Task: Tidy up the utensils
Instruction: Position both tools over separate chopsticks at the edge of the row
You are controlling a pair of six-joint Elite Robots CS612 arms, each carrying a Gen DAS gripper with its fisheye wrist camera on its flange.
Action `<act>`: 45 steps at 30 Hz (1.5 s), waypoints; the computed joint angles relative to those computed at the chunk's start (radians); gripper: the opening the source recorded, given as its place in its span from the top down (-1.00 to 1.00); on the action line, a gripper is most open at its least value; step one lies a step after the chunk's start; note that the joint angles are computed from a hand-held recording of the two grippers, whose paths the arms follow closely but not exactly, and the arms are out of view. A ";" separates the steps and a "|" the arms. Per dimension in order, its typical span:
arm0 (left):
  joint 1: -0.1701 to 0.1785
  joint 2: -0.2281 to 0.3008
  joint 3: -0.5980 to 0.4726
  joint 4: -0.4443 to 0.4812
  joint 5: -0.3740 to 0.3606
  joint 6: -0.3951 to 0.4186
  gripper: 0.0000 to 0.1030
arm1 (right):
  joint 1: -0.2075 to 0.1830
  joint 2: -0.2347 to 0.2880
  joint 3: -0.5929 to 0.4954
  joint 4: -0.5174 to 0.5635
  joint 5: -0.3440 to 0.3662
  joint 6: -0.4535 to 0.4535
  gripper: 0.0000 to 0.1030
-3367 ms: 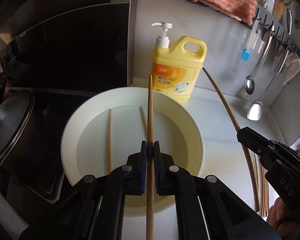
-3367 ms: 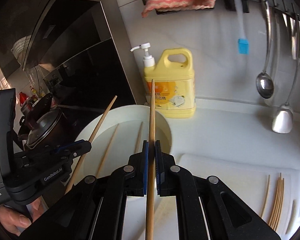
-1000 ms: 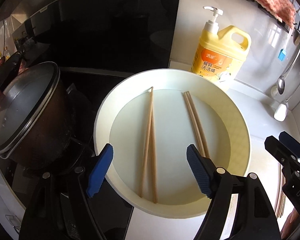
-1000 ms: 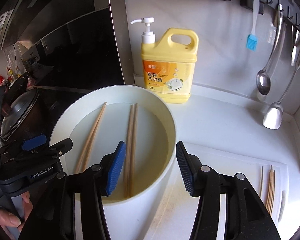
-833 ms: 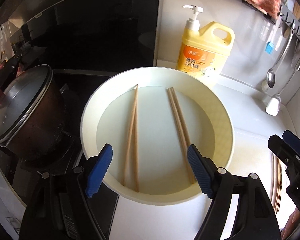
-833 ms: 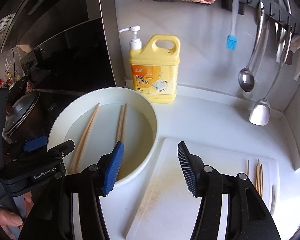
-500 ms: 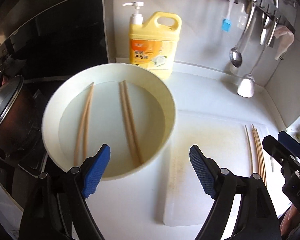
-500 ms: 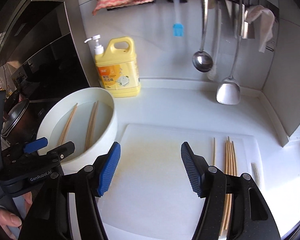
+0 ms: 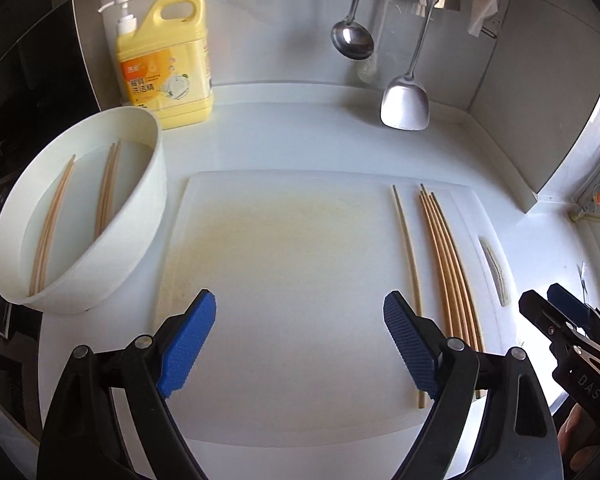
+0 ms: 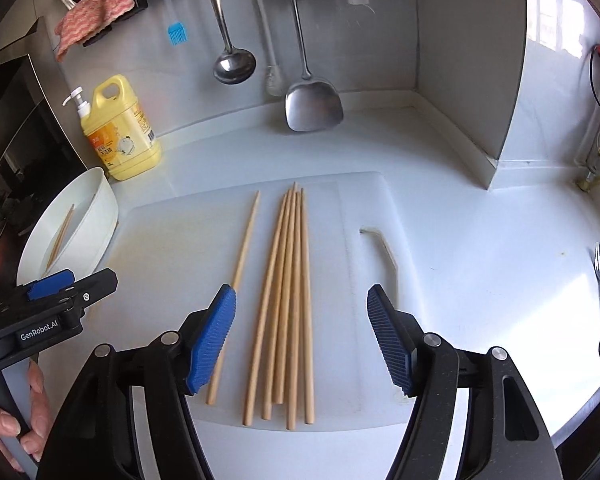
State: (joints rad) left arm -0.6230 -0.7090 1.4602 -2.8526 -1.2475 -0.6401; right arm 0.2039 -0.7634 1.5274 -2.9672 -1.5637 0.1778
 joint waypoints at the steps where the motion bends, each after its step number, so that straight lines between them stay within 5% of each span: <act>1: -0.003 0.007 -0.010 0.002 0.000 0.000 -0.66 | -0.005 0.001 0.002 0.001 0.003 -0.006 -0.27; 25: -0.015 0.146 -0.193 0.073 -0.048 0.047 -0.70 | -0.034 0.042 0.011 -0.039 -0.027 -0.005 -0.27; 45: -0.012 0.142 -0.183 0.118 0.034 0.006 -0.71 | -0.017 0.100 -0.080 0.023 -0.043 -0.090 -0.27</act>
State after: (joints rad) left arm -0.6347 -0.5671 1.2767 -2.7343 -1.2138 -0.6337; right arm 0.1873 -0.6637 1.4471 -2.9439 -1.6065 0.0874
